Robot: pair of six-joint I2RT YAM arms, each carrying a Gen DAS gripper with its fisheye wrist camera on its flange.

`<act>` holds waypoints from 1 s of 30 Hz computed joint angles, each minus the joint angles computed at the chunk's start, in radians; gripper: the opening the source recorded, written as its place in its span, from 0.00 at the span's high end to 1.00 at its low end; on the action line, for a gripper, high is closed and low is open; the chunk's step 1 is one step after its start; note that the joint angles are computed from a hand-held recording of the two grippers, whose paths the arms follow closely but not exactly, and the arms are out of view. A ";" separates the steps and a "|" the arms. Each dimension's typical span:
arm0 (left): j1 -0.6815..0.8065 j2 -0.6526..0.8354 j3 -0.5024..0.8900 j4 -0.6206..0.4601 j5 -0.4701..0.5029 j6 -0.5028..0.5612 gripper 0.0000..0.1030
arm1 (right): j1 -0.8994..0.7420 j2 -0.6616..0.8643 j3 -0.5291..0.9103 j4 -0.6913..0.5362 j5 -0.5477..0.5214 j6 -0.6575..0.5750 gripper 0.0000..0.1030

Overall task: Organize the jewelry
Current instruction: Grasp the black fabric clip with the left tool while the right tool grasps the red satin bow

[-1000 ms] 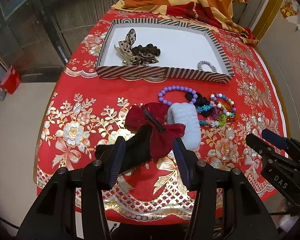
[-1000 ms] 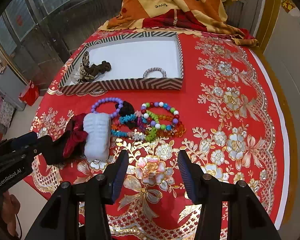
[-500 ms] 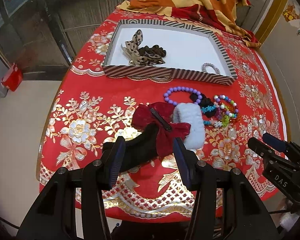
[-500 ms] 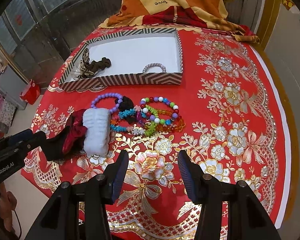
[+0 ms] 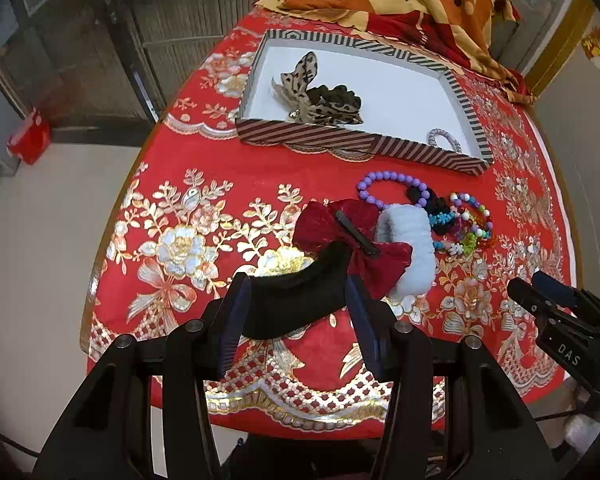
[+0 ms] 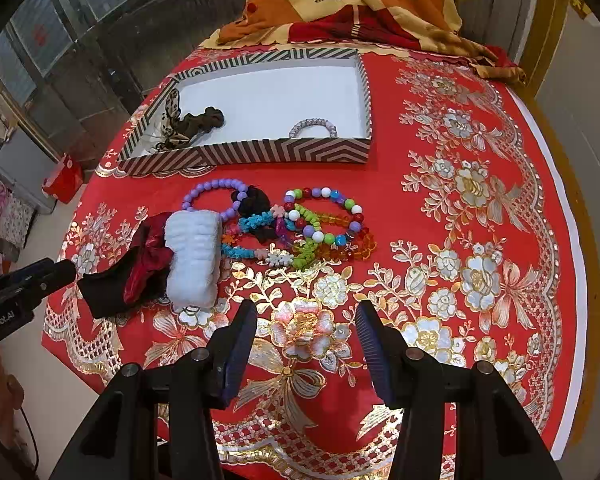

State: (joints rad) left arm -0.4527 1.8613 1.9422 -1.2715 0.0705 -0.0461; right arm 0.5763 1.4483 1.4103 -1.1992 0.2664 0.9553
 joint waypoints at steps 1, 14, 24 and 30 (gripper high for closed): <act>0.009 0.002 0.001 -0.005 0.010 0.002 0.53 | -0.003 -0.001 -0.004 0.003 -0.004 -0.002 0.52; 0.053 0.061 0.024 -0.064 0.146 0.061 0.53 | -0.008 0.035 -0.020 0.120 -0.109 -0.081 0.52; 0.071 0.115 0.075 -0.102 0.149 0.203 0.53 | -0.036 0.117 0.040 0.177 -0.183 -0.144 0.52; 0.054 0.114 0.027 -0.063 0.150 0.360 0.44 | -0.061 0.143 0.073 0.179 -0.212 -0.166 0.52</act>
